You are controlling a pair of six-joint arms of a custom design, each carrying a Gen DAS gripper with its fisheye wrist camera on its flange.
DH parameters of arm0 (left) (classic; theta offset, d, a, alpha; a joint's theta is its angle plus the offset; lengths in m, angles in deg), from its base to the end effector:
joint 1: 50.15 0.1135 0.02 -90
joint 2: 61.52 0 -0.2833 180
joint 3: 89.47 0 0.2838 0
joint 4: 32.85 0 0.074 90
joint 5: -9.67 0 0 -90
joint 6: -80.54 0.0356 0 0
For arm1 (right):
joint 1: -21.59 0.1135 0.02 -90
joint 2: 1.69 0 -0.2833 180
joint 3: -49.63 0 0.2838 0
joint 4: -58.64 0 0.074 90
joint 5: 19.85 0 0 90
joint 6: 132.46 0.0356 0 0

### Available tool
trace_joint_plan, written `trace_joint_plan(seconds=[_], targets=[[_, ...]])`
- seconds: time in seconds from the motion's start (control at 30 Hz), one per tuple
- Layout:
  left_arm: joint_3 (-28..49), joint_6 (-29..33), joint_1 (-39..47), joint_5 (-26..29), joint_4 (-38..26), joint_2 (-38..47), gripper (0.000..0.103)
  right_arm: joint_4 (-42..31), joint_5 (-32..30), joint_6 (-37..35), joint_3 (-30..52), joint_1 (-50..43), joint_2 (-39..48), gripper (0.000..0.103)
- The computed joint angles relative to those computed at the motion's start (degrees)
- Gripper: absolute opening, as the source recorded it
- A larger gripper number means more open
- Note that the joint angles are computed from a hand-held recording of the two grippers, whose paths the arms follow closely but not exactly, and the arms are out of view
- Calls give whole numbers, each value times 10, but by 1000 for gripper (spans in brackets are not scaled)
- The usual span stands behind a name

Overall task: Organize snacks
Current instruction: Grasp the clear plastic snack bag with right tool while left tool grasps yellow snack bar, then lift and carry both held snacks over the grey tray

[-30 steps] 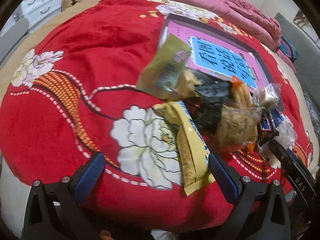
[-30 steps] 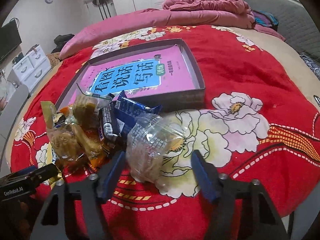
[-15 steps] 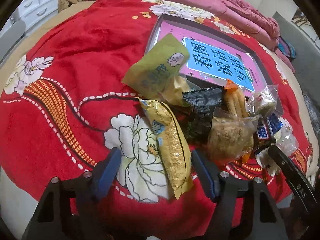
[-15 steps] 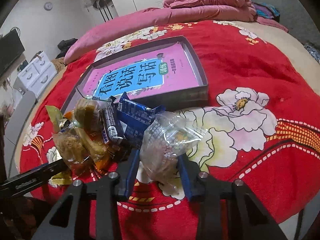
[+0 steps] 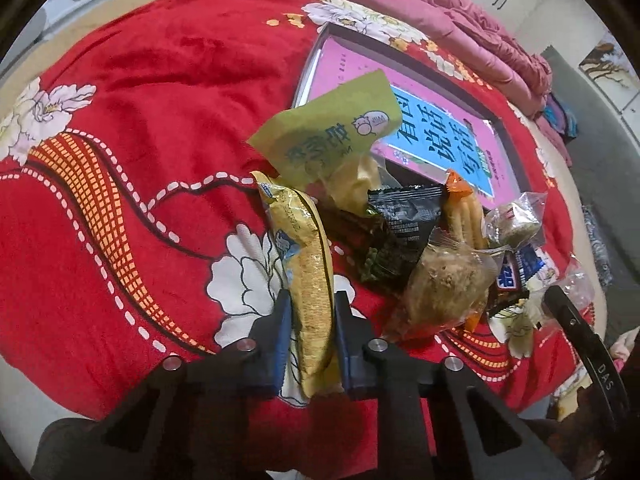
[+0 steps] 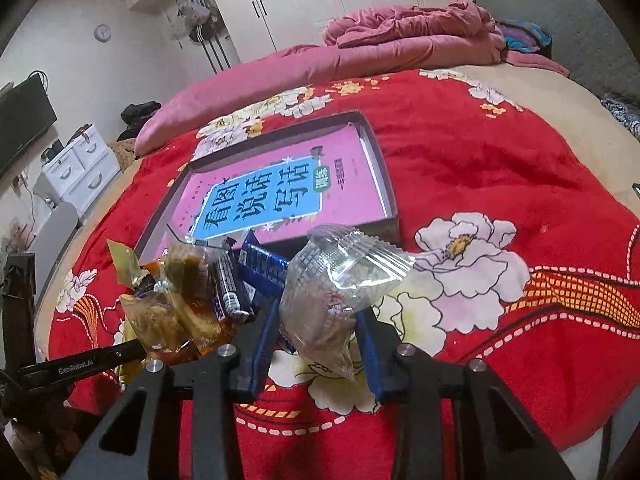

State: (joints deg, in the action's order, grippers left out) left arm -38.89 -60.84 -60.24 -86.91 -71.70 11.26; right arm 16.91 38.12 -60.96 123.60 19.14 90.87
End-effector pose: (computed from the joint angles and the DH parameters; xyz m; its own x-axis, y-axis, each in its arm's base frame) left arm 0.2487 -0.0401 0.1812 -0.6310 -0.6761 -0.3805 -0.5986 0.7363 -0.3156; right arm 0.3537 0.0038 0.2155 -0.7514 -0.2371 -0.6158 -0.4899 0.8257 0.2799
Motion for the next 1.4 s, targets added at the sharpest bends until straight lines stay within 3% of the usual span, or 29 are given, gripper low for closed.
trace_joint_plan(seconds=[0.57,0.8,1.03,1.4], targets=[[-20,-13,-35,-22,-73,-98,15,-5,-23,-5,15,-8,6,39],[-24,-21,-59,-68,-95,-167,15,1,-37,-8,14,-8,-3,39],[2,17,-68,-121,-81,-160,15,7,-51,5,19,-5,-4,39],[36,68,-62,-131,-11,-97,15,48,-39,11,19,12,-6,39]])
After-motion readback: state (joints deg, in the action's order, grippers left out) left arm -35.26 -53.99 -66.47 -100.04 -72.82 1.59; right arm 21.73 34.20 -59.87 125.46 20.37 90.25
